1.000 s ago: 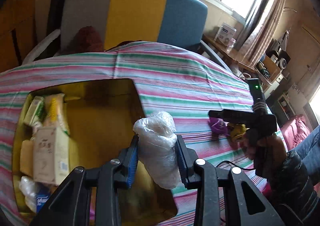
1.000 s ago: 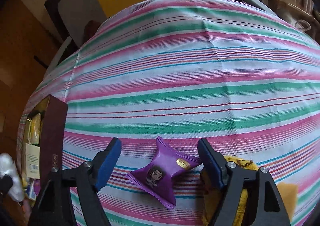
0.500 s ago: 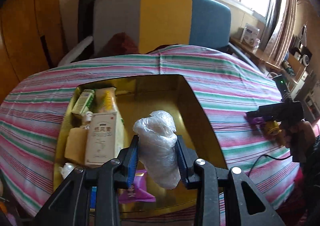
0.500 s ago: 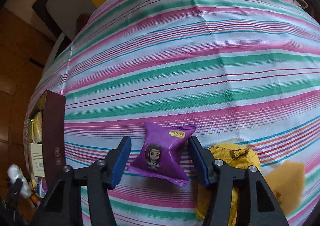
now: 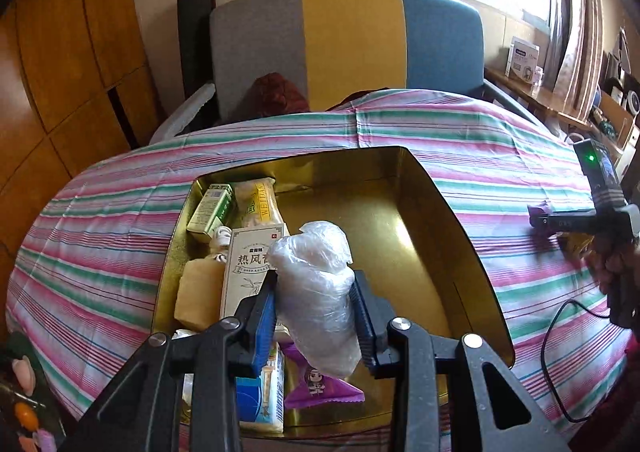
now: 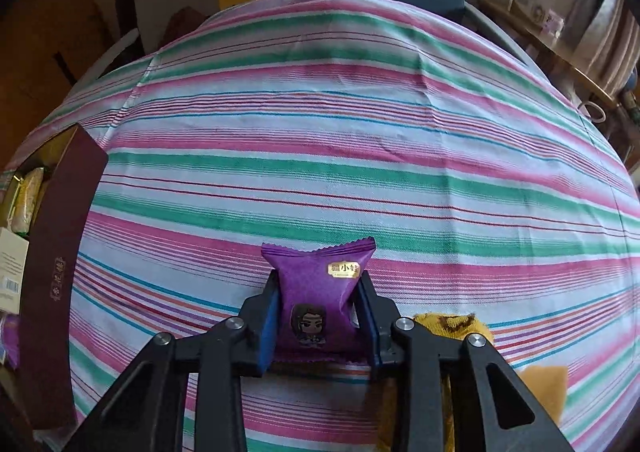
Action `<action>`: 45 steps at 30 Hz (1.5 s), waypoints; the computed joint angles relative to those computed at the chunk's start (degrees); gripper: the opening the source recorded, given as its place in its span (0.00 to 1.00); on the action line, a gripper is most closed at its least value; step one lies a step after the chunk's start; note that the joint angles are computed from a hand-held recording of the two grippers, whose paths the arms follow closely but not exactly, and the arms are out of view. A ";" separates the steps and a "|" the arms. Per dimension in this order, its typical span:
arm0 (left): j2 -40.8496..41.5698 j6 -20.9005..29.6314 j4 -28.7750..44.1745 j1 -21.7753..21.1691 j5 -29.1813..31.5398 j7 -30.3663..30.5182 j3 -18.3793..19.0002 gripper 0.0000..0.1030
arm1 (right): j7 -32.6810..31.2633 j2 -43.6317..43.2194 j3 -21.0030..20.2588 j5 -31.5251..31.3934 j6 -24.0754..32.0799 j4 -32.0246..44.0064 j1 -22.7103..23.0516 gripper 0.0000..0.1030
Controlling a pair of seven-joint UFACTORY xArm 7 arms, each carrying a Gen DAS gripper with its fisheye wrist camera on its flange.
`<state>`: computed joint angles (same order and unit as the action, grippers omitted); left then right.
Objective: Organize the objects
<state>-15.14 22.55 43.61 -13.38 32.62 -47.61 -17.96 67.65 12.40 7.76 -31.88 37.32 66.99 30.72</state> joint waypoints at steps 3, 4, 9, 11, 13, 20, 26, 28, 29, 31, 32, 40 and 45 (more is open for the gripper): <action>0.65 -1.68 -0.66 -1.80 -6.32 4.03 2.76 0.33 | -0.12 0.80 0.13 -2.55 -1.86 1.33 0.93 0.29; 0.79 -2.37 -1.04 -2.21 -8.11 5.23 3.44 0.33 | -0.68 1.67 0.25 -2.61 -1.50 2.20 1.29 0.29; 0.59 -3.94 -2.64 -1.66 -11.28 6.52 3.70 0.33 | -1.49 2.01 -0.36 -1.92 -1.26 1.89 1.98 0.29; -0.16 -4.72 -3.53 -1.40 -12.44 7.01 3.93 0.33 | -1.40 1.69 -0.60 -1.54 -2.32 1.26 1.58 0.29; -1.28 -5.32 -4.31 0.15 -11.04 6.08 2.87 0.33 | -1.19 1.15 -0.46 -0.27 -4.66 0.12 1.00 0.30; -2.09 -6.13 -5.17 0.67 -13.70 7.80 3.07 0.33 | 3.32 -4.17 -1.86 9.12 -21.08 -9.88 -3.97 0.54; -1.34 -5.98 -4.84 0.60 -14.80 8.84 3.05 0.33 | 2.13 -3.60 -0.05 13.30 -20.63 -9.20 -5.31 0.53; -0.75 -6.19 -4.46 -0.58 -17.04 10.67 4.29 0.33 | 2.34 -2.07 -0.60 11.18 -17.66 -6.66 -3.93 0.51; -0.47 -6.38 -4.21 -0.97 -17.92 11.49 4.70 0.33 | 2.68 -1.58 -1.02 9.63 -16.59 -5.85 -3.22 0.43; 1.04 -7.14 -3.15 -3.97 -23.66 16.11 7.67 0.33 | 0.25 -0.53 -0.93 8.03 -14.22 -3.85 -2.52 0.36; 2.06 -7.36 -2.41 -5.74 -27.80 19.09 9.48 0.33 | 0.57 0.02 -1.35 6.08 -12.43 -2.57 -1.58 0.35; 14.38 -7.00 10.36 -4.47 -29.55 23.61 9.26 0.33 | 0.47 0.35 -1.99 2.82 -11.84 -1.95 -0.96 0.35; 24.95 -2.07 22.12 -3.68 -30.83 25.64 9.59 0.33 | 0.59 0.37 -2.28 2.71 -13.57 -2.75 -1.44 0.38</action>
<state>9.81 20.48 65.73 -17.06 1.79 -21.97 -8.36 68.24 12.77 5.48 -29.16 23.74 64.24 29.28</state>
